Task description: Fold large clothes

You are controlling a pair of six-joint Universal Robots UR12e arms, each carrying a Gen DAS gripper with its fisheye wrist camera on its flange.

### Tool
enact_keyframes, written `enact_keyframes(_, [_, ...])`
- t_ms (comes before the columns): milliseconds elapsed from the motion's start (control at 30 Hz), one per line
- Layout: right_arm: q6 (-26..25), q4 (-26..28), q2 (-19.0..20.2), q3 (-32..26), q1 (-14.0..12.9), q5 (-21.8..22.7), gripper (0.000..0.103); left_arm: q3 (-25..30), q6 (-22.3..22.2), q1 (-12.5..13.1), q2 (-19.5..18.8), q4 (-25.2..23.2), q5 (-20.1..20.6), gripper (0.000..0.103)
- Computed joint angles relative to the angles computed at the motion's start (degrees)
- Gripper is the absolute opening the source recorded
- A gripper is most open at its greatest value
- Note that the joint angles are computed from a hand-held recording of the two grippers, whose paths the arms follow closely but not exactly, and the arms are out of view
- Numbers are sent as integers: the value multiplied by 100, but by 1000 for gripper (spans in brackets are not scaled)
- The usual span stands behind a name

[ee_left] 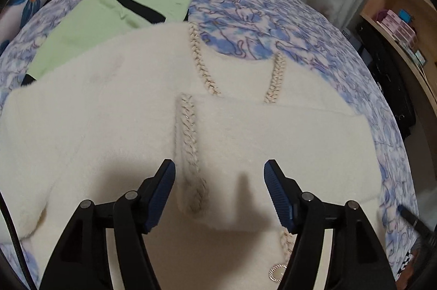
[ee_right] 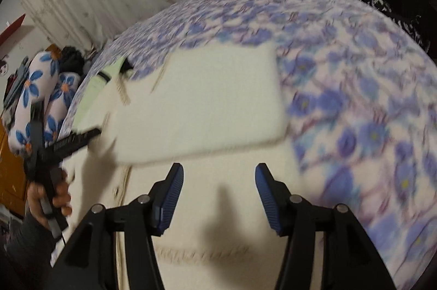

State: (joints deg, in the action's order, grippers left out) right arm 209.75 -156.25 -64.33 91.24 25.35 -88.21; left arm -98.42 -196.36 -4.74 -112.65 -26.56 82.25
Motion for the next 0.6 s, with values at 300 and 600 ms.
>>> enact_keyframes(300, [-176,770,743,-938,-375,99,55,223,-95,74,-296,-302,-143,30])
enact_keyframes(600, [3,868,1184,-1402,-546,362,24,560,293,-103,-440,17,434,13])
